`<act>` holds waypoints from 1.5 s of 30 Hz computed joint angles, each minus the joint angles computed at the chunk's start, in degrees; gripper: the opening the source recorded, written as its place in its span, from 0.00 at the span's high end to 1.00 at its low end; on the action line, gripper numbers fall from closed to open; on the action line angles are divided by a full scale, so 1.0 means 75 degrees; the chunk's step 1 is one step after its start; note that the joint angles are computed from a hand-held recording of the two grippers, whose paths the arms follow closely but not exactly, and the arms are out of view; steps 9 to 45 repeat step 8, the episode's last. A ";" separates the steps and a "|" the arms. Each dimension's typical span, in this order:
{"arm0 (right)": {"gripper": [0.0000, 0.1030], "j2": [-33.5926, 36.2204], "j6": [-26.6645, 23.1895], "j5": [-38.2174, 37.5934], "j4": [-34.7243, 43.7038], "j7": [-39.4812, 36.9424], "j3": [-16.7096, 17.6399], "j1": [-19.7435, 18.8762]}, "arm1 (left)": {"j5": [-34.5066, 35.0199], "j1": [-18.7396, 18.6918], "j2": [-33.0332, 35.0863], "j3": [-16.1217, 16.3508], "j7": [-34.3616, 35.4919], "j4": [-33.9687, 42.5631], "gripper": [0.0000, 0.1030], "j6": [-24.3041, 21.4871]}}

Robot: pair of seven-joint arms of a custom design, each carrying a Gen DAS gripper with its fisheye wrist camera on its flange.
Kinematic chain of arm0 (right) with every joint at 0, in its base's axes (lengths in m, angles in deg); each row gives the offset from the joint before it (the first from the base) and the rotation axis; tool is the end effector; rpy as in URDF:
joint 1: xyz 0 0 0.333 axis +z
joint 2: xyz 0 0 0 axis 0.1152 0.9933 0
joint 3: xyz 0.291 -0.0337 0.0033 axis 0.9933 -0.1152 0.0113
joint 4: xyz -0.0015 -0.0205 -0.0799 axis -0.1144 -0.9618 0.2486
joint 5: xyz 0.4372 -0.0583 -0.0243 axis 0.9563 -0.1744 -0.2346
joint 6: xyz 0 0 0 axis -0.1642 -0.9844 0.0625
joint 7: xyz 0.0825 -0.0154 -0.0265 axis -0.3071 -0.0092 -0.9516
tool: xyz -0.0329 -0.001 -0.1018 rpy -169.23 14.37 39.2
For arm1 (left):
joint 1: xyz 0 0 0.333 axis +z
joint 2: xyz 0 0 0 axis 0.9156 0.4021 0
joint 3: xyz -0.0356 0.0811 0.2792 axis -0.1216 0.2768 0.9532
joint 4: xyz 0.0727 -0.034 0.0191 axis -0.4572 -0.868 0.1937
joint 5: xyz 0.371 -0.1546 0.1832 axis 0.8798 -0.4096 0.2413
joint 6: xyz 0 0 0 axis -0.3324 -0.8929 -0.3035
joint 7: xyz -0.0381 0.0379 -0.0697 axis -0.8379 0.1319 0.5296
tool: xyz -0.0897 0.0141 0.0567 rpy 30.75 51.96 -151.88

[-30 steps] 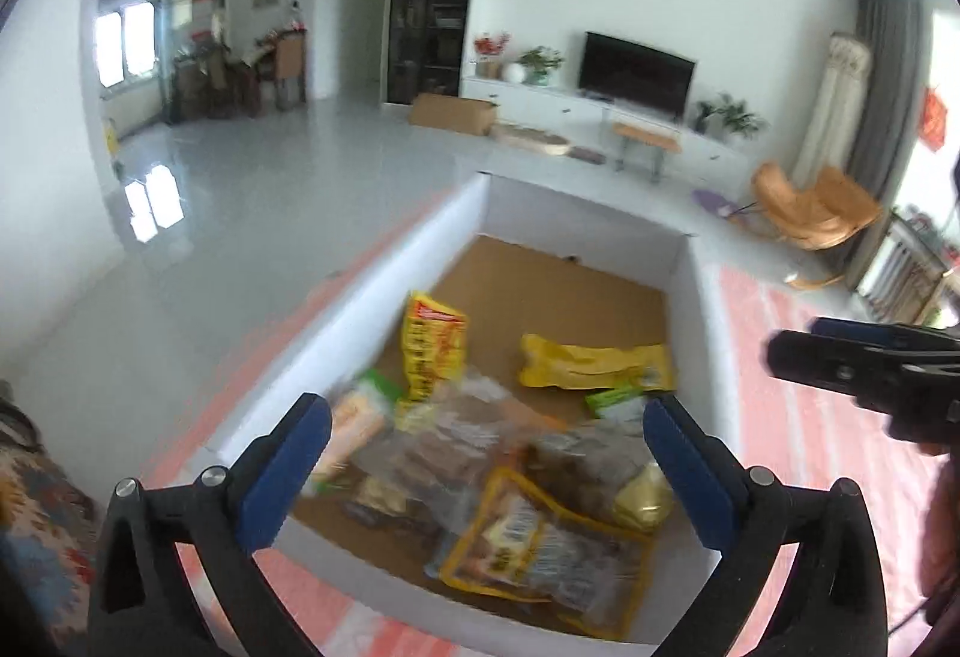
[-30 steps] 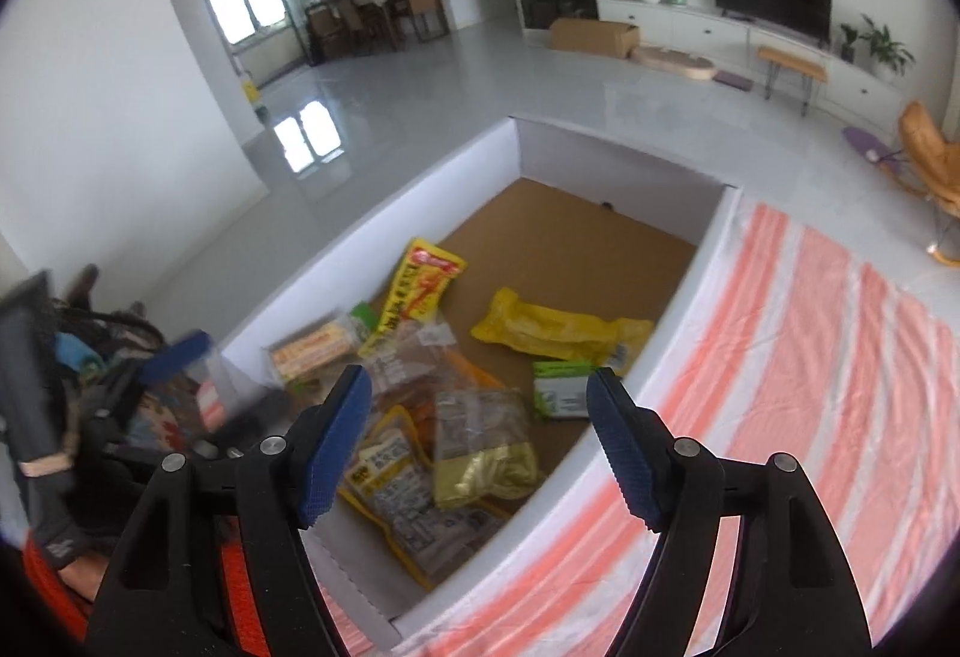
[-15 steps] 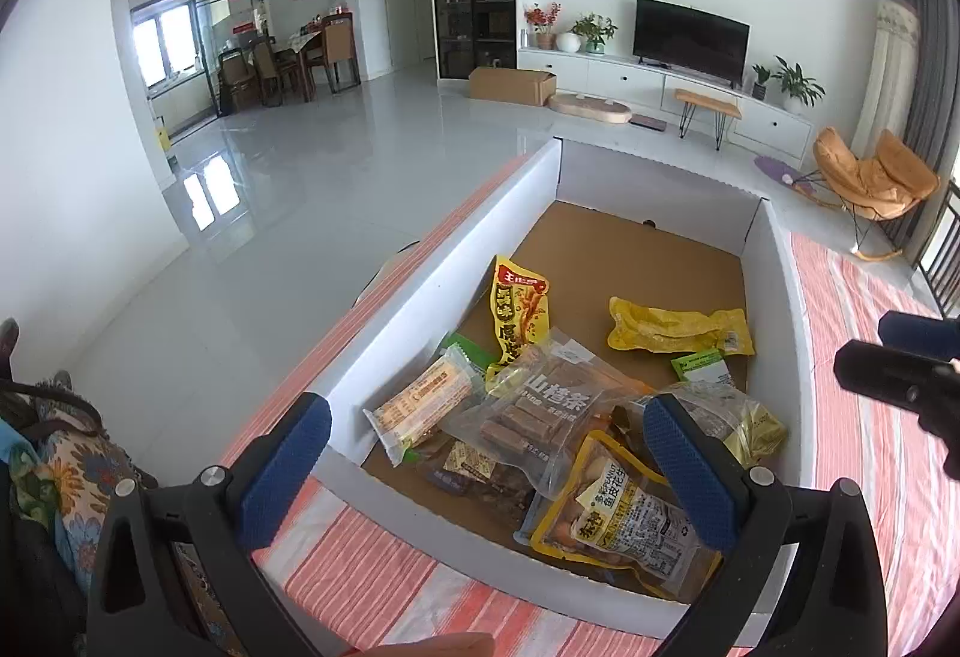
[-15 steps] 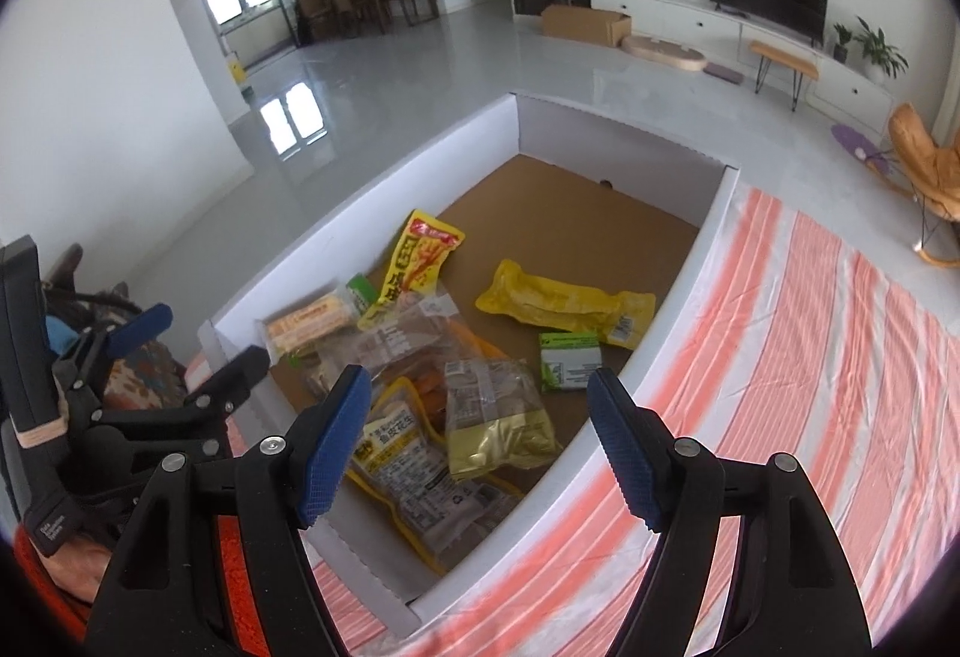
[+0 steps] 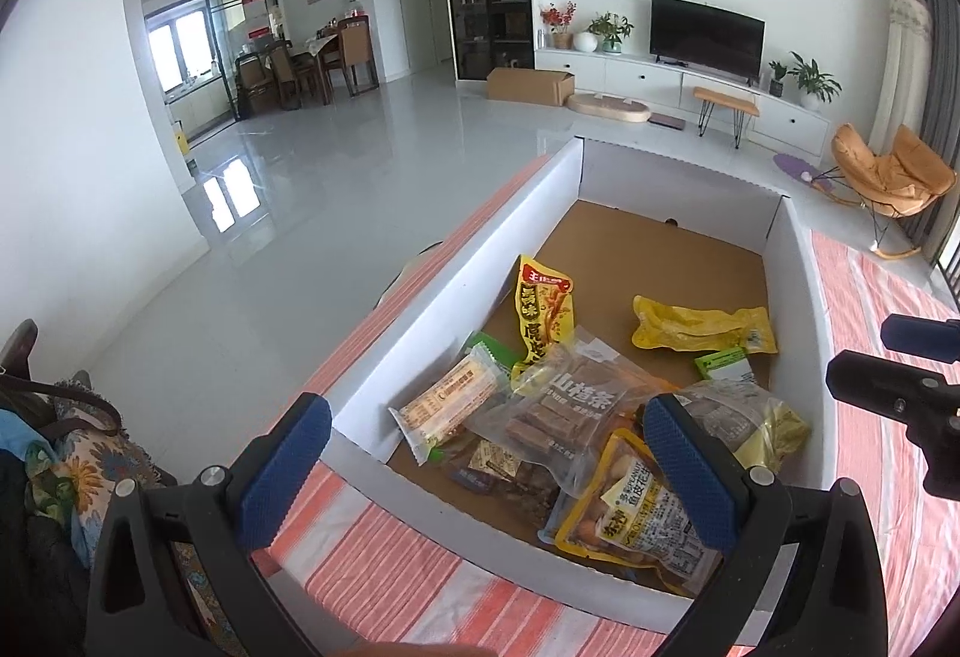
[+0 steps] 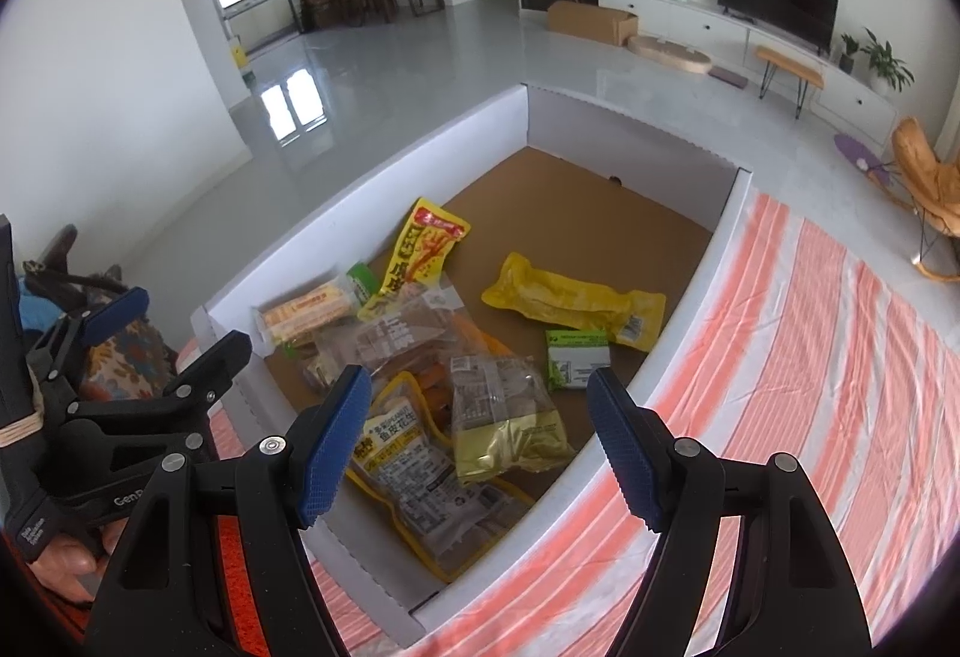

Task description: Organize snacks

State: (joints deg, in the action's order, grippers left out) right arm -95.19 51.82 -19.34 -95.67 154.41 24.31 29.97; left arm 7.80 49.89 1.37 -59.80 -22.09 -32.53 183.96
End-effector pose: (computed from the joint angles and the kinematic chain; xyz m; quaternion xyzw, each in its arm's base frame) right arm 0.5218 0.3455 0.5620 -0.7898 0.5386 -0.1634 0.2438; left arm 0.4570 -0.3428 0.5427 -0.7124 0.5821 -0.2672 0.2867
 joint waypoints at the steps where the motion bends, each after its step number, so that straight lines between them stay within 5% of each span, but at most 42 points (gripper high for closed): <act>1: 0.25 0.0010 -0.0002 -0.0004 0.0002 -0.0005 0.0000 0.0000 | 0.0010 0.0005 0.0012 -0.0001 -0.0004 0.0007 0.00 -0.0006; 45: 0.25 0.0075 0.0011 -0.0023 0.0032 0.0020 -0.0014 0.0004 | 0.0119 0.0027 0.0043 -0.0016 -0.0103 0.0001 0.00 0.0057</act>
